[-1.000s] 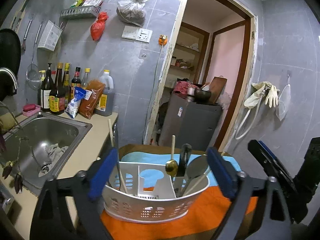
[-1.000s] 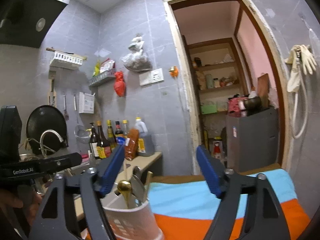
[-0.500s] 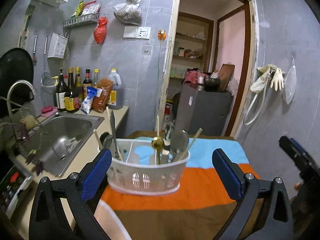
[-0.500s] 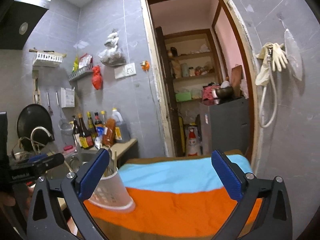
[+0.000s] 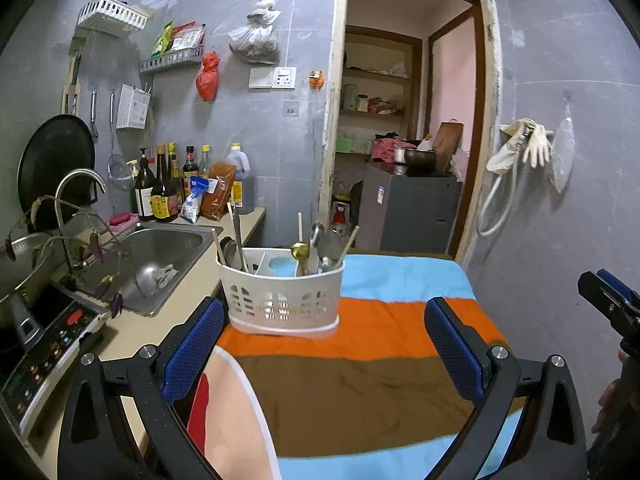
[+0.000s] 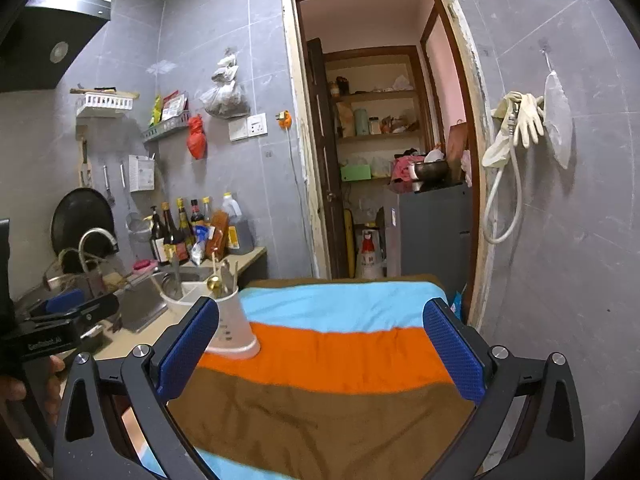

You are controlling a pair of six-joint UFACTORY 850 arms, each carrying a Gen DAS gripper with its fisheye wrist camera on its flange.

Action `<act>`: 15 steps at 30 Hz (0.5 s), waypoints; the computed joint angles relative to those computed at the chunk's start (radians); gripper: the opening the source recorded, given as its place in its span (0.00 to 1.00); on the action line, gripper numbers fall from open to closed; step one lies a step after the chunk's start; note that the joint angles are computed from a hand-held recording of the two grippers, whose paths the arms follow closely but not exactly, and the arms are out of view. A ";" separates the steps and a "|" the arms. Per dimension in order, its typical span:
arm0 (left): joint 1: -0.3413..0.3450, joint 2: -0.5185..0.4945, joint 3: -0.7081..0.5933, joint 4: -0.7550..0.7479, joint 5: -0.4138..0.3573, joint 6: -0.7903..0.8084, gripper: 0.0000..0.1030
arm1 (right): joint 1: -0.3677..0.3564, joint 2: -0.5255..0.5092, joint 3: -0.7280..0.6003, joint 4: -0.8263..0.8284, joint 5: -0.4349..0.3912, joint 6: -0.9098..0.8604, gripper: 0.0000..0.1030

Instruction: Organize utensils

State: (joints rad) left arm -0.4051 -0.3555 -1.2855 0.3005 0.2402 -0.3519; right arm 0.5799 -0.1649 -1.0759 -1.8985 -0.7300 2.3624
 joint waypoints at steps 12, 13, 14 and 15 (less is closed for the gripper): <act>-0.004 0.123 0.158 0.044 0.044 -0.082 0.96 | 0.074 0.078 0.072 0.123 -0.020 -0.067 1.00; -0.005 0.127 0.161 0.041 0.044 -0.079 0.96 | 0.076 0.082 0.076 0.123 -0.017 -0.061 1.00; -0.006 0.132 0.166 0.029 0.046 -0.068 0.96 | 0.077 0.085 0.079 0.123 -0.017 -0.055 1.00; -0.006 0.134 0.169 0.032 0.049 -0.071 0.96 | 0.079 0.086 0.081 0.127 -0.022 -0.055 1.00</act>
